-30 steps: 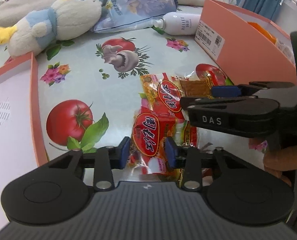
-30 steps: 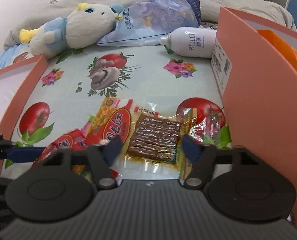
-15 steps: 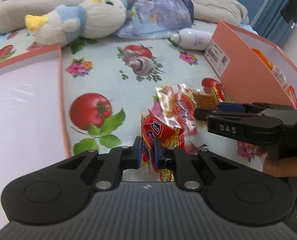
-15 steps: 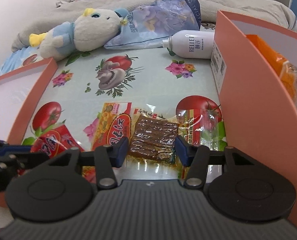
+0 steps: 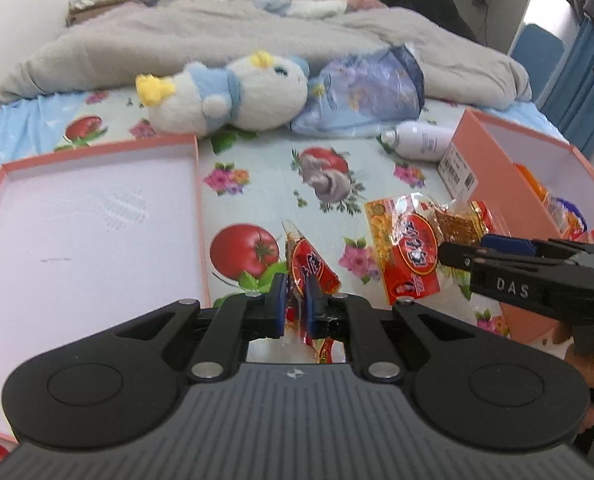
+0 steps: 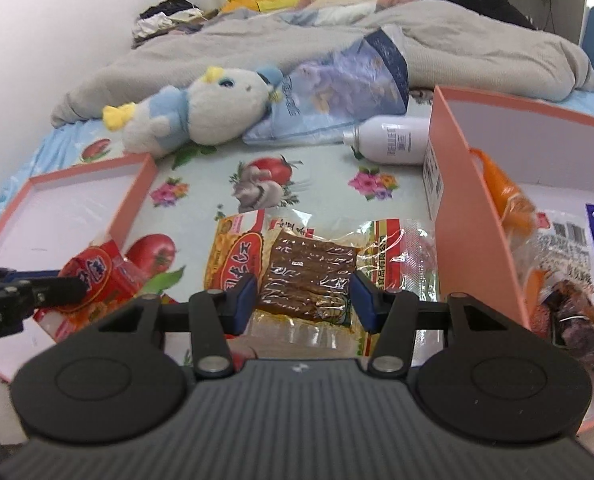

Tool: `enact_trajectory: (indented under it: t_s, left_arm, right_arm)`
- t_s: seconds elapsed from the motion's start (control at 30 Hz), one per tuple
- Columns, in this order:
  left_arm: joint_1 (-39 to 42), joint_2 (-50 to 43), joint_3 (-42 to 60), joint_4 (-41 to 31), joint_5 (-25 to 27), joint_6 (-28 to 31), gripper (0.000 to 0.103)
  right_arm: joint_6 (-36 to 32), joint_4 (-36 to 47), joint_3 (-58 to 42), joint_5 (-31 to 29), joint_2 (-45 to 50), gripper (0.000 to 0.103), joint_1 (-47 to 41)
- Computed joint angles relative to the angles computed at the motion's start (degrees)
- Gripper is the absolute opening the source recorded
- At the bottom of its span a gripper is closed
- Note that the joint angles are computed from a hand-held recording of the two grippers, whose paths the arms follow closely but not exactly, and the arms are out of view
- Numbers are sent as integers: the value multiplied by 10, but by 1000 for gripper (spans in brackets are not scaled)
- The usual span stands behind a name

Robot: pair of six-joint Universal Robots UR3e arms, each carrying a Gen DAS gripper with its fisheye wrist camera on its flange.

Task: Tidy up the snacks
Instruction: 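Lift both held packets and carry them over the pink box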

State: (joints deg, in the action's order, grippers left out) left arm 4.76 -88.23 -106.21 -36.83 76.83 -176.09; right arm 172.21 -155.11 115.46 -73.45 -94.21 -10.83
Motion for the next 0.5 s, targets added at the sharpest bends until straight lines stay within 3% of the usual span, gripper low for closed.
enact_trajectory:
  t_s: [0.5]
  left_arm:
    - [-20, 41, 83, -53, 11, -66, 10]
  right_arm:
    - [-22, 115, -59, 42, -91, 53, -41]
